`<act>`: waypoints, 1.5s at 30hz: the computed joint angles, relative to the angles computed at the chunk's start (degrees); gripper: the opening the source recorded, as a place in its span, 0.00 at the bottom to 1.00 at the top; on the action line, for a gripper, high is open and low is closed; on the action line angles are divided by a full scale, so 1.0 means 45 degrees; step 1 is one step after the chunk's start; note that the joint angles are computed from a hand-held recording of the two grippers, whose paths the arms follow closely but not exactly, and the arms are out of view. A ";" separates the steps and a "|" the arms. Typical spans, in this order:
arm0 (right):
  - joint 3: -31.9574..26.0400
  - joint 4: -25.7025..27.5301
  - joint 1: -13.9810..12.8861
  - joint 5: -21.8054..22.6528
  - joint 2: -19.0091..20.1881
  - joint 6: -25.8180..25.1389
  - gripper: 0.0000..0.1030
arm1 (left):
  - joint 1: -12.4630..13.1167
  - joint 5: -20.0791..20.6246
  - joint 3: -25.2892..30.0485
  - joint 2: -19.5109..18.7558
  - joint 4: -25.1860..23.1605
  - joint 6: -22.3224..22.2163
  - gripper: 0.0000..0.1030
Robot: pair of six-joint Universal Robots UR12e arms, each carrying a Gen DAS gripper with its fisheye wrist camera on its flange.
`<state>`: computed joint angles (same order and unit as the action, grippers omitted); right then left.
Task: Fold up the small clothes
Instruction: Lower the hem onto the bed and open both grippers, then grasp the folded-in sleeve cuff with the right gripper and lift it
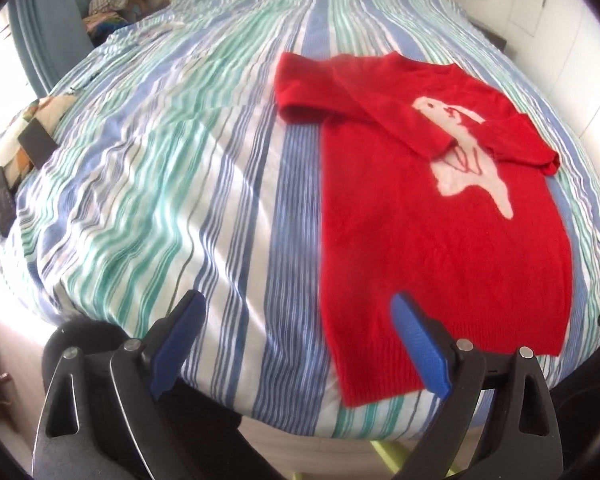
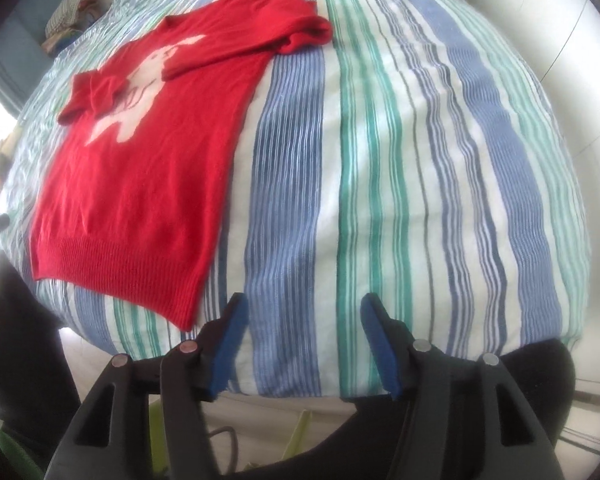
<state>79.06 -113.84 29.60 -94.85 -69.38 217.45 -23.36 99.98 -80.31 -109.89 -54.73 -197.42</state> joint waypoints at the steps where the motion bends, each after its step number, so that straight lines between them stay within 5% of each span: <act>1: -0.0001 -0.0005 0.0000 -0.0095 -0.0023 -0.0011 0.57 | -0.0006 0.0035 -0.0006 -0.0055 0.0021 0.0071 0.92; 7: -0.0293 -0.0559 -0.0036 -0.0731 0.0055 -0.0914 0.57 | -0.0034 0.0380 -0.0248 -0.0004 0.0011 0.0148 0.92; 13: -0.2301 -0.1927 -0.0043 -0.2423 0.1385 -0.4510 0.60 | 0.0004 0.0383 -0.0364 0.0096 0.0042 -0.0298 0.92; 19: -0.4679 -0.2836 -0.0160 -0.0927 0.3453 -0.7042 0.62 | -0.0022 0.0542 -0.0354 0.0152 -0.0196 -0.0586 0.92; 22: -0.6222 -0.2353 -0.0099 -0.0379 0.4689 -0.7779 0.62 | -0.0047 0.0831 -0.0346 0.0185 -0.0425 -0.0575 0.92; 26: -0.7980 -0.0928 -0.0037 -0.0938 0.6065 -0.8082 0.61 | -0.0006 0.1041 -0.0425 0.0262 -0.0698 -0.0713 0.92; 28: -0.8017 -0.0671 -0.0209 -0.0744 0.6149 -0.7437 0.29 | 0.0037 0.1042 -0.0509 0.0328 -0.0777 -0.0833 0.92; 29: -0.7726 -0.0904 -0.0292 -0.0935 0.5972 -0.6898 0.05 | 0.0055 0.1027 -0.0575 0.0373 -0.0753 -0.0887 0.92; 31: -0.6364 -0.2371 -0.0637 -0.0669 0.5122 -0.5432 0.05 | 0.0090 0.0955 -0.0699 0.0451 -0.0701 -0.0967 0.92; 36: -0.2402 -0.4765 -0.1682 -0.2534 0.2330 -0.1482 0.05 | 0.0120 0.0557 -0.0697 0.0387 -0.0785 -0.0970 0.92; 39: -0.0733 -0.4157 -0.2301 -0.3904 0.0964 0.0220 0.05 | 0.0079 0.0102 -0.0442 0.0194 -0.0951 -0.0901 0.92; 45: 0.1563 -0.3765 -0.3071 -0.3498 -0.0496 0.2315 0.05 | -0.0278 -0.0006 0.0295 -0.0190 -0.0993 -0.0286 0.92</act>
